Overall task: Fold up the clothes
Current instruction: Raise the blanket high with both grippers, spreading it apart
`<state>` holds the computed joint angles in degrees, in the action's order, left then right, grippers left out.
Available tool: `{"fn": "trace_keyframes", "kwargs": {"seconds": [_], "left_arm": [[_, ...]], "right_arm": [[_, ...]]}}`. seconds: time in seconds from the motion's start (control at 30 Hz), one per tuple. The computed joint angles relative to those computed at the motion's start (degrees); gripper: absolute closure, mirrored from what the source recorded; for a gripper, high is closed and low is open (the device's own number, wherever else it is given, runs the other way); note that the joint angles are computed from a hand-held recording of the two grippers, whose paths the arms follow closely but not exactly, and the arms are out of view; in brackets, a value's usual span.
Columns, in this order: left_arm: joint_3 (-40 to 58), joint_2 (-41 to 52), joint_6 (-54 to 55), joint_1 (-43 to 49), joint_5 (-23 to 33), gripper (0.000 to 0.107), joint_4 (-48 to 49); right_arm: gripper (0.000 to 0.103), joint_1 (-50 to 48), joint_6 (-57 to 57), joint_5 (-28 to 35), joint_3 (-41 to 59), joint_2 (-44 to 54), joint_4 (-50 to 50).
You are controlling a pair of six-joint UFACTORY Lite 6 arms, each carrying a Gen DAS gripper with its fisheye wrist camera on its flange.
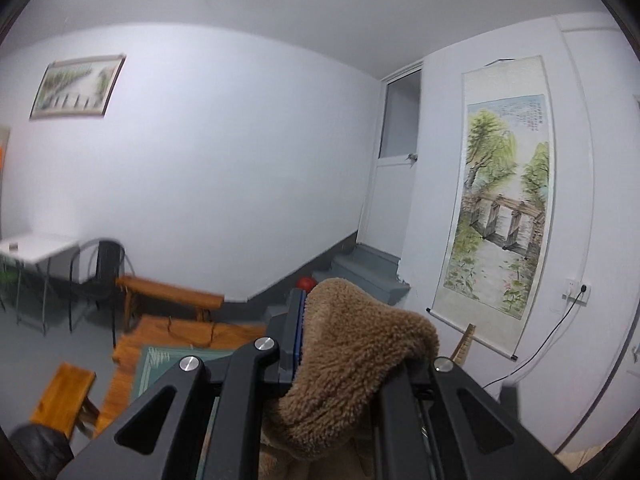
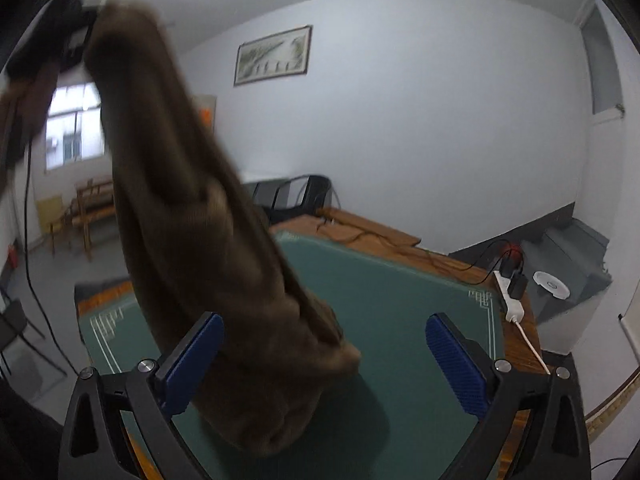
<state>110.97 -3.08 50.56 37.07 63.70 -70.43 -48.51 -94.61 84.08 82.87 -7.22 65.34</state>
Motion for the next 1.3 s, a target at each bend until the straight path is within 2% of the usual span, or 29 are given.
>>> {"fn": "trace_keyframes", "kwargs": {"seconds": [0.13, 0.33, 0.4, 0.47, 0.53, 0.6, 0.7, 0.8, 0.83, 0.87, 0.93, 1.03, 1.13, 1.3], "left_arm": [[10.51, 3.15, -4.24, 0.60, 1.49, 0.095, 0.59], [22.94, 7.96, -10.39, 1.18, 4.74, 0.095, 2.58], [24.85, 8.57, -11.08, 1.49, 5.83, 0.095, 2.74], [25.82, 8.63, -11.69, 2.21, 7.20, 0.095, 2.47], [29.18, 10.23, -13.24, 2.88, 8.96, 0.095, 2.26], [32.05, 11.42, -14.24, 4.05, 10.88, 0.095, 1.46], [35.28, 12.58, -15.37, 5.97, 13.53, 0.095, -0.15], [32.37, 10.17, -13.57, 8.10, 14.43, 0.095, -1.62], [31.36, 9.41, -13.00, 8.98, 14.50, 0.095, -2.01], [30.46, 8.72, -12.48, 9.89, 14.60, 0.095, -2.41], [28.68, 7.80, -11.73, 12.22, 15.37, 0.094, -4.05], [26.91, 7.51, -11.30, 16.14, 17.10, 0.094, -6.52], [22.46, 6.48, -9.89, 18.44, 18.76, 0.094, -7.44], [3.25, -0.02, -3.99, 15.83, 19.36, 0.094, -7.23]], "right_arm": [[0.001, 2.74, -2.44, -0.98, -6.44, -2.86, -1.09], [0.003, 5.96, -3.08, 2.72, -12.74, -9.01, -0.21], [0.009, 8.30, -2.04, 2.34, -15.80, -11.43, 1.01], [0.027, 12.76, 1.59, 1.07, -16.09, -11.20, 1.76], [0.037, 18.21, 6.62, 0.01, -14.42, -9.49, 2.46], [0.038, 22.43, 8.19, -1.88, -14.66, -8.75, 2.30], [0.047, 28.39, 11.25, -4.50, -14.31, -6.64, 2.18], [0.065, 31.47, 15.17, -5.86, -12.15, -3.85, 2.75], [0.076, 31.85, 16.02, -7.06, -11.38, -3.54, 2.99], [0.083, 32.25, 16.88, -8.28, -10.61, -3.22, 3.20], [0.089, 30.89, 17.32, -12.78, -9.03, -3.88, 4.16], [0.091, 25.17, 19.39, -17.40, -2.01, -1.60, 8.00], [0.091, 17.11, 21.27, -21.24, 9.60, 1.96, 13.78], [0.091, 8.16, 25.72, -27.67, 30.41, 8.91, 22.83]]}}
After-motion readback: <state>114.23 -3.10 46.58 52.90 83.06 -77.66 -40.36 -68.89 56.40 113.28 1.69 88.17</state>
